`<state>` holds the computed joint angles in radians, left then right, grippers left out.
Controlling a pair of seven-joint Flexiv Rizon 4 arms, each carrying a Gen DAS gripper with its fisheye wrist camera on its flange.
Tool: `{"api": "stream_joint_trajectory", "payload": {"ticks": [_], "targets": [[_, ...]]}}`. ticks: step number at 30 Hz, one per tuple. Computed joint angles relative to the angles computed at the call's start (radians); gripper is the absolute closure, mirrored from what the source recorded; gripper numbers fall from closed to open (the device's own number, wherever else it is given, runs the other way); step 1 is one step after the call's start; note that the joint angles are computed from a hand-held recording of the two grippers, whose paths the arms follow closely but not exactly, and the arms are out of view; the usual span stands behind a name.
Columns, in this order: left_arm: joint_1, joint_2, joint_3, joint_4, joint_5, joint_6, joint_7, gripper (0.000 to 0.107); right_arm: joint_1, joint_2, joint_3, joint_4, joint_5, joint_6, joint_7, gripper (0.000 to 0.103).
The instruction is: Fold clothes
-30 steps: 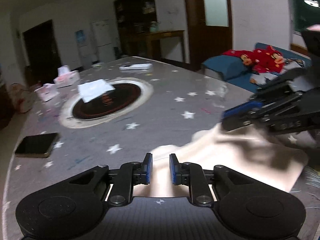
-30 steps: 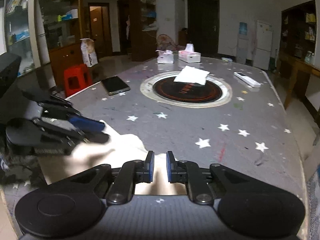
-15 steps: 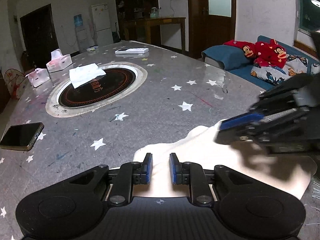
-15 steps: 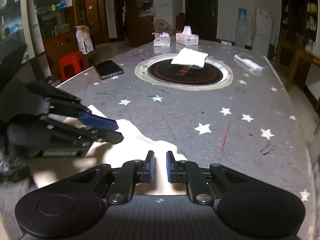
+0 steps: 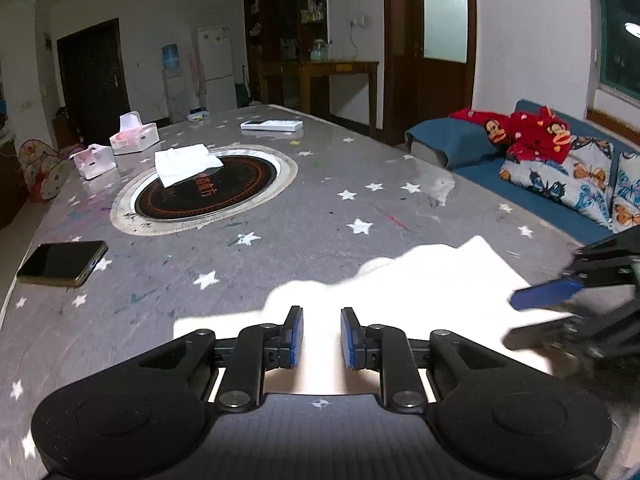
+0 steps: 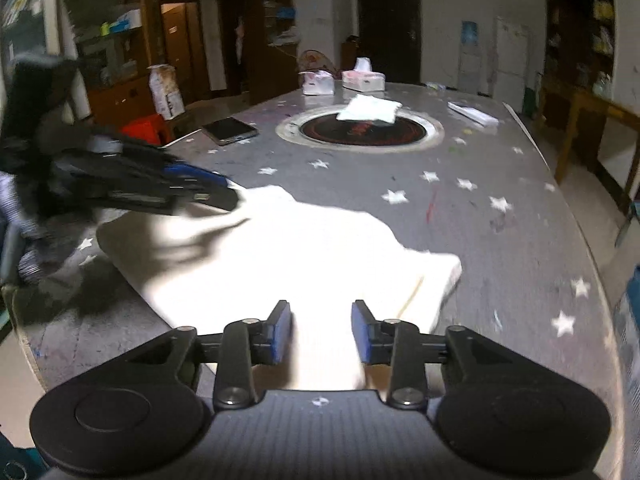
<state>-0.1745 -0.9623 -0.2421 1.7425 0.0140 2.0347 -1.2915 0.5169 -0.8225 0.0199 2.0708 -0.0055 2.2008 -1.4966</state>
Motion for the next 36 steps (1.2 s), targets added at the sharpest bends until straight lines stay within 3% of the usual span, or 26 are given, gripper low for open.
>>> {"api": "stream_joint_trajectory", "payload": {"ticks": [7, 14, 21, 23, 26, 32, 36], "targets": [[-0.029, 0.024, 0.055, 0.092, -0.041, 0.059, -0.030, 0.083, -0.019, -0.014, 0.017, 0.003, 0.002, 0.039, 0.010, 0.066], [0.001, 0.012, 0.035, 0.118, -0.028, 0.106, -0.081, 0.083, 0.001, -0.003, 0.005, 0.005, 0.038, 0.073, 0.016, 0.066], [0.041, 0.019, 0.025, 0.148, -0.008, 0.129, -0.136, 0.082, -0.006, -0.043, 0.008, -0.037, 0.013, 0.036, 0.029, 0.067], [0.038, 0.027, 0.038, 0.163, -0.023, 0.149, -0.156, 0.076, -0.008, -0.042, 0.008, -0.034, 0.014, 0.038, 0.034, 0.068], [0.075, 0.037, 0.022, 0.189, -0.020, 0.169, -0.213, 0.075, 0.003, -0.039, -0.003, -0.031, 0.023, 0.037, 0.029, 0.067], [0.163, 0.043, -0.033, 0.183, 0.059, 0.102, -0.274, 0.084, 0.058, -0.033, -0.035, -0.032, 0.062, 0.053, -0.019, 0.066], [0.207, 0.023, -0.075, 0.144, 0.093, 0.035, -0.277, 0.086, 0.049, -0.030, -0.014, -0.027, 0.025, 0.080, -0.060, 0.066]]}}
